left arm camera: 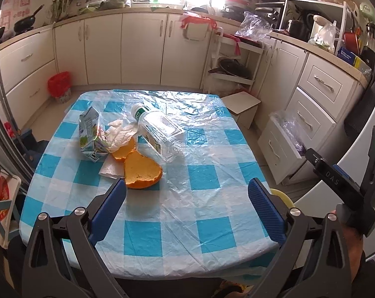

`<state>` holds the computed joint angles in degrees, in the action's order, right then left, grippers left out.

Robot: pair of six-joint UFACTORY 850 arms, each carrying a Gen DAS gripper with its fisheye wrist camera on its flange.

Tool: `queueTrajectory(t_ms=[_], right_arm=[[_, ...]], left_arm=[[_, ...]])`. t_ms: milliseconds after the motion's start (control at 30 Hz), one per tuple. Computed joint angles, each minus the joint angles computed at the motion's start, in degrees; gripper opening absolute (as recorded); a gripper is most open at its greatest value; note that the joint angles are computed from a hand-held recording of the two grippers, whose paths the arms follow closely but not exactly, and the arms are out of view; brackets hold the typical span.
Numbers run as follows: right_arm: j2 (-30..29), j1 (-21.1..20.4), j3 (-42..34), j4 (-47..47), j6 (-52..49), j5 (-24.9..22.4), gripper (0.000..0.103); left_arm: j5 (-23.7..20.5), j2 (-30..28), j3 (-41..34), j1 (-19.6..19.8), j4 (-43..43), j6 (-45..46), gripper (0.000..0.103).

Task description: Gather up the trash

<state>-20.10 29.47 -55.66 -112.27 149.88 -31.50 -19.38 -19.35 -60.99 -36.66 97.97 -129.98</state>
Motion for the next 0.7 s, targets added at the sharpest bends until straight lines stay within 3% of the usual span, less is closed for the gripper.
queueTrajectory(t_ms=[700], right_arm=[[0.0,0.7,-0.3,-1.3,0.1,-0.4,0.094]], left_arm=[[0.3,-0.1,0.3,0.1,1.8,-2.4,0.094]])
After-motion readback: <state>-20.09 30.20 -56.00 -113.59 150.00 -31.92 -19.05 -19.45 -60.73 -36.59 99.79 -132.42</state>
